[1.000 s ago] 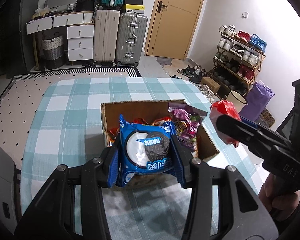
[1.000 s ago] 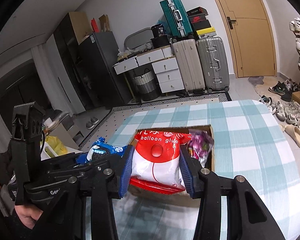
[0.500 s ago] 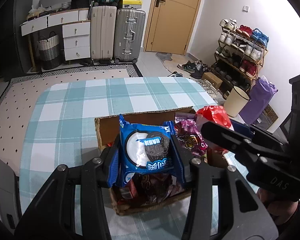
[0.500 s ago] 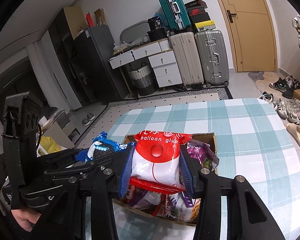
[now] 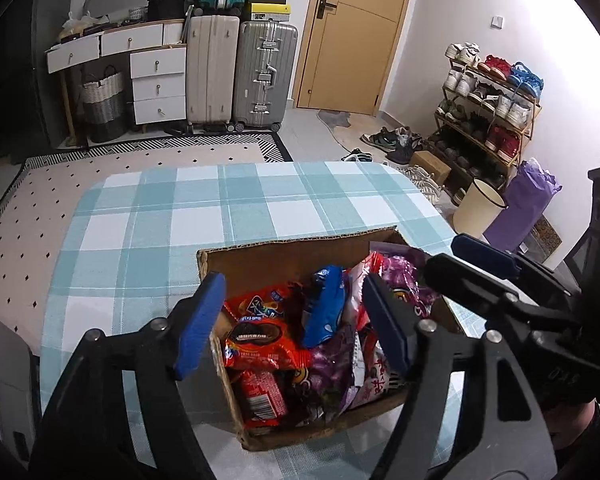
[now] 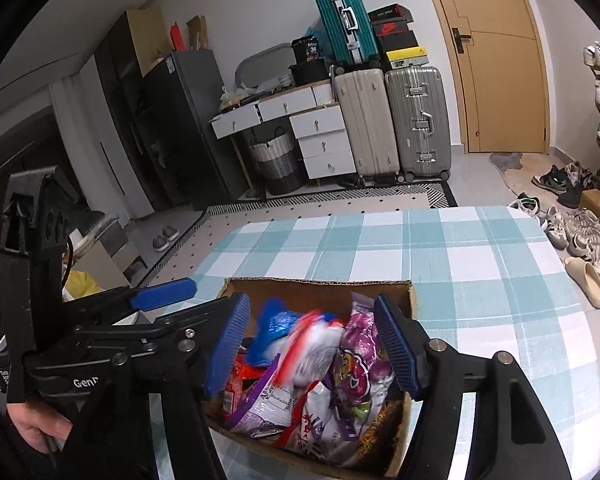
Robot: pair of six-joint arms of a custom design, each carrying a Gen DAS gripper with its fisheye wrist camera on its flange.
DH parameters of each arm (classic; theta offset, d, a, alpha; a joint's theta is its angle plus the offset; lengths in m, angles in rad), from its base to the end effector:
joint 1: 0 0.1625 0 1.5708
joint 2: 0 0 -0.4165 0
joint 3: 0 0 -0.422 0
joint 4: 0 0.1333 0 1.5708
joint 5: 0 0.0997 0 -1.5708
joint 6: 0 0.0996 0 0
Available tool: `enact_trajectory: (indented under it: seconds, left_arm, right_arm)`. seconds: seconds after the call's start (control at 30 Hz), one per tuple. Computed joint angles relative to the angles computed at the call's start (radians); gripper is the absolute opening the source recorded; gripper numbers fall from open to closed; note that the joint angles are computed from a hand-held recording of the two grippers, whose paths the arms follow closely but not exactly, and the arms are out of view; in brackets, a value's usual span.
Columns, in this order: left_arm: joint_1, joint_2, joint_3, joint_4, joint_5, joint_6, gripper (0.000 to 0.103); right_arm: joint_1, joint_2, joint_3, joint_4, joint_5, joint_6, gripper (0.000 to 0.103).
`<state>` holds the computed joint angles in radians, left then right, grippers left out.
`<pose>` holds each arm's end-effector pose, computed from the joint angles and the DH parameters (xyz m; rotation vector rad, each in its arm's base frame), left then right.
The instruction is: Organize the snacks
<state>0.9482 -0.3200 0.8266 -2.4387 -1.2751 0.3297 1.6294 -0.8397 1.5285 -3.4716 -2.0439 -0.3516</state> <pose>-0.3879 -0.8187 0.0349 1.2363 2.5662 -0.5764 0.1300 -0.7155 0.2666 0.0863 -2.1799 1.3995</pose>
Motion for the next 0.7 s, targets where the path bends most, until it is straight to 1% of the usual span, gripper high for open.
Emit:
enact_trajectory:
  seconds: [0.17,0.23,0.3,0.37,0.7]
  left_arm:
    - [-0.003,-0.026,0.044,-0.035,0.011,0.003,0.069]
    - [-0.006,-0.043,0.072,-0.055,0.012,0.003,0.071]
    - [-0.008,-0.063,0.106,-0.082,0.016,0.004,0.075]
    - [-0.011,-0.086,0.145,-0.112,0.018,0.007,0.076]
    - [-0.021,-0.195,0.327,-0.246,0.043,0.018,0.082]
  right_arm:
    - [0.002,-0.016,0.03,-0.027,-0.003,0.007,0.066]
    - [0.003,-0.021,0.039,-0.041,-0.005,0.005,0.066]
    - [0.006,-0.027,0.051,-0.06,-0.007,-0.004,0.066]
    - [0.011,-0.031,0.064,-0.083,-0.015,-0.018,0.067]
    - [0.05,-0.041,0.14,-0.239,-0.033,-0.1,0.081]
